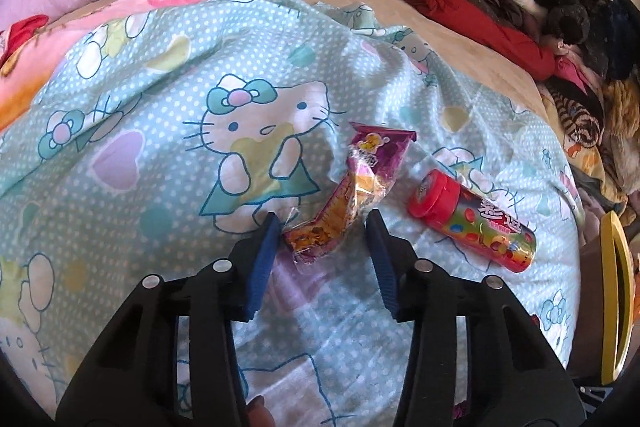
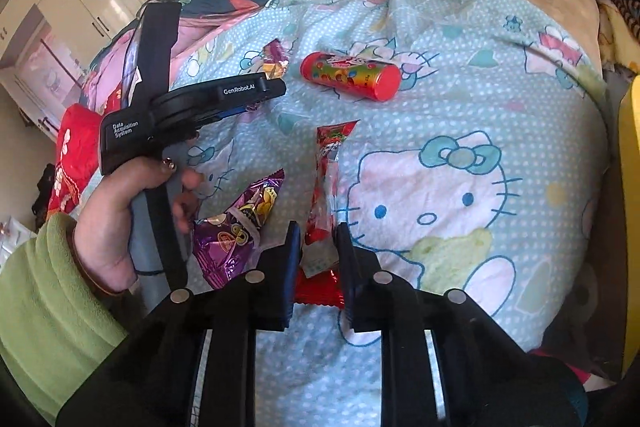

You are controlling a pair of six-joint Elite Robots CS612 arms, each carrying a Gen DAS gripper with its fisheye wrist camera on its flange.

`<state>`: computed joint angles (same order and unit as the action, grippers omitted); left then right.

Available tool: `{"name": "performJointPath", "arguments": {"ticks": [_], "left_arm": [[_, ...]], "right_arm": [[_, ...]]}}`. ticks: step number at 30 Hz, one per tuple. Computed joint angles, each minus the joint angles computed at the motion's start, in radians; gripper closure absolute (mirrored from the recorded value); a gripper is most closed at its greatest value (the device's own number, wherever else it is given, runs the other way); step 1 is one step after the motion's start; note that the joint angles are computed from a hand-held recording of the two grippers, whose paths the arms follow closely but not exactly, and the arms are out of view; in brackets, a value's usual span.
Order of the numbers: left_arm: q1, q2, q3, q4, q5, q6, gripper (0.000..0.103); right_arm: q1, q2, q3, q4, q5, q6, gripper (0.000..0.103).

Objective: Collect trash
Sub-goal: 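Grasp an orange snack wrapper with the left tool while the right tool grasps a red candy wrapper, then carry both wrappers with both tools over the yellow bin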

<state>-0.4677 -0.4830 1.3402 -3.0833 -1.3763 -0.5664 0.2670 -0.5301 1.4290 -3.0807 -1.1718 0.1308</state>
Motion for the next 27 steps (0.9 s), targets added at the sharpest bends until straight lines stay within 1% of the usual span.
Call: {"name": "performJointPath", "arguments": {"ticks": [3,5,7,12,14,18,20,21,27], "left_arm": [[0.000,-0.006,0.017,-0.024,-0.003,-0.016,0.074],[-0.001,-0.011,0.029,-0.041,-0.009,-0.030,0.080],[-0.002,-0.016,0.041,-0.054,-0.011,-0.046,0.082],[-0.006,-0.031,0.081,-0.118,-0.015,-0.098,0.084],[-0.009,-0.039,0.103,-0.161,-0.013,-0.116,0.084],[-0.014,-0.054,0.130,-0.198,-0.006,-0.132,0.084],[-0.010,-0.061,0.142,-0.213,-0.019,-0.148,0.084],[-0.010,-0.066,0.149,-0.217,-0.014,-0.156,0.084],[-0.020,-0.093,0.185,-0.251,0.004,-0.144,0.084]], "right_arm": [[-0.004,-0.005,0.012,-0.010,0.004,0.001,0.085],[-0.007,-0.009,0.021,-0.020,0.008,0.004,0.085],[-0.010,-0.011,0.027,-0.028,0.014,0.009,0.085],[-0.018,-0.020,0.045,-0.050,0.020,0.009,0.085],[-0.020,-0.023,0.051,-0.056,0.021,0.006,0.085],[-0.021,-0.026,0.057,-0.069,0.021,0.006,0.085],[-0.022,-0.029,0.062,-0.078,0.021,0.008,0.085],[-0.022,-0.030,0.064,-0.082,0.022,0.009,0.085],[-0.027,-0.047,0.090,-0.126,0.022,0.010,0.085]]}}
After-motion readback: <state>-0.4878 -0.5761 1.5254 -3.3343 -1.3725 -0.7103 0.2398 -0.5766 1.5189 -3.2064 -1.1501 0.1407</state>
